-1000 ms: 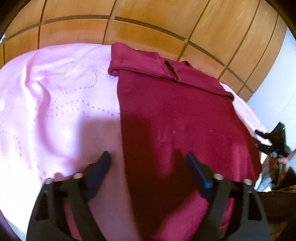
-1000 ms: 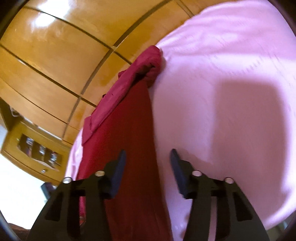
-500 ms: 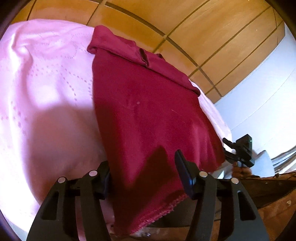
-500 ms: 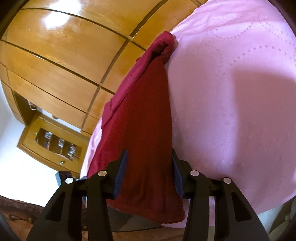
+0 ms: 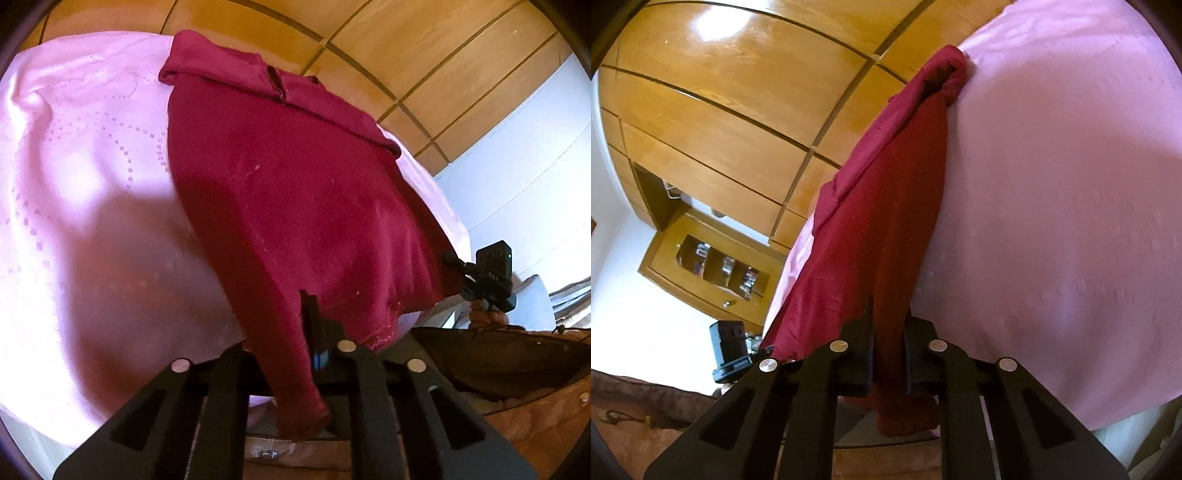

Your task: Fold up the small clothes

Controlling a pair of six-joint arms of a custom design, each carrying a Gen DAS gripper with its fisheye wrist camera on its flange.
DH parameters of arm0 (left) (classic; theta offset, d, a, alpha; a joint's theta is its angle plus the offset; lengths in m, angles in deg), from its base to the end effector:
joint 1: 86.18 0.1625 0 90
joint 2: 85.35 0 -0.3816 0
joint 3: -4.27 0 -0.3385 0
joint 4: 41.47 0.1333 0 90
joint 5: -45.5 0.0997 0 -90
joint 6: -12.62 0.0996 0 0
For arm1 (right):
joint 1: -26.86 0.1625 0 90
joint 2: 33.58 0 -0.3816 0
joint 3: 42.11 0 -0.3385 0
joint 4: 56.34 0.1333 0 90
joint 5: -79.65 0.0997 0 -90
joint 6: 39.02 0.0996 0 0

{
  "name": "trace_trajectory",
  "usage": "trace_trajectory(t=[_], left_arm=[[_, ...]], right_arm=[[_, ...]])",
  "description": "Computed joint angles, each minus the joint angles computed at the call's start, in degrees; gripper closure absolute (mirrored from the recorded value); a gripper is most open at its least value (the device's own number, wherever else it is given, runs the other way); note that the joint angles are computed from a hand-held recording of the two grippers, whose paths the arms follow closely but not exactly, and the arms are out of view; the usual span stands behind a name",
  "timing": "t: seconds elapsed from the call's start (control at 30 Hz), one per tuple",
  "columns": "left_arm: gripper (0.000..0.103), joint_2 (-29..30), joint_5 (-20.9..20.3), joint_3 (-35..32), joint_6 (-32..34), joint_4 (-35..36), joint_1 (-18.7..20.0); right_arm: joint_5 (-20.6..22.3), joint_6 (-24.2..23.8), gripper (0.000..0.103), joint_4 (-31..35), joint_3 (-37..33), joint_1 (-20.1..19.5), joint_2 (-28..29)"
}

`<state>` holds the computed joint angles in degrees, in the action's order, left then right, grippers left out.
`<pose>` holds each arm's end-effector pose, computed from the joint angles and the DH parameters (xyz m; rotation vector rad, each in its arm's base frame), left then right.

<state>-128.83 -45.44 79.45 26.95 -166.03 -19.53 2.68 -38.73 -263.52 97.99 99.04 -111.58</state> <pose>-0.1444 -0.6668 0.1527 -1.0083 -2.9530 0.0756 0.0337 -0.4041 0.2628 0.2678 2.7085 -1.4475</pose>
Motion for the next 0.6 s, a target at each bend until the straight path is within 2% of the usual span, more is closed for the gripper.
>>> trace_trajectory(t=[0.13,0.23,0.33,0.5,0.6], left_arm=[[0.098,-0.65,-3.32,-0.91,-1.24,0.17,0.61],[0.099,-1.26,-11.29,-2.19,-3.37,0.00,2.34],[0.099,-2.38,-15.04,-1.66,-3.16,-1.04,2.32],[0.099,-4.29,-19.45,-0.49,-0.73,0.22,2.05],[0.099,-4.90,-21.40,0.31,-1.47,0.07,2.05]], right_arm=[[5.59,-0.69,0.093,-2.59,1.21,-0.86,-1.56],[9.14,-1.47,0.093,-4.00,1.85,-1.41,-2.55],[12.39,-2.31,0.093,-4.67,2.83,-2.13,-3.78],[14.17,-2.98,0.093,-5.38,5.05,-3.04,-5.68],[15.24,-1.66,0.093,-6.76,6.84,-3.65,-6.50]])
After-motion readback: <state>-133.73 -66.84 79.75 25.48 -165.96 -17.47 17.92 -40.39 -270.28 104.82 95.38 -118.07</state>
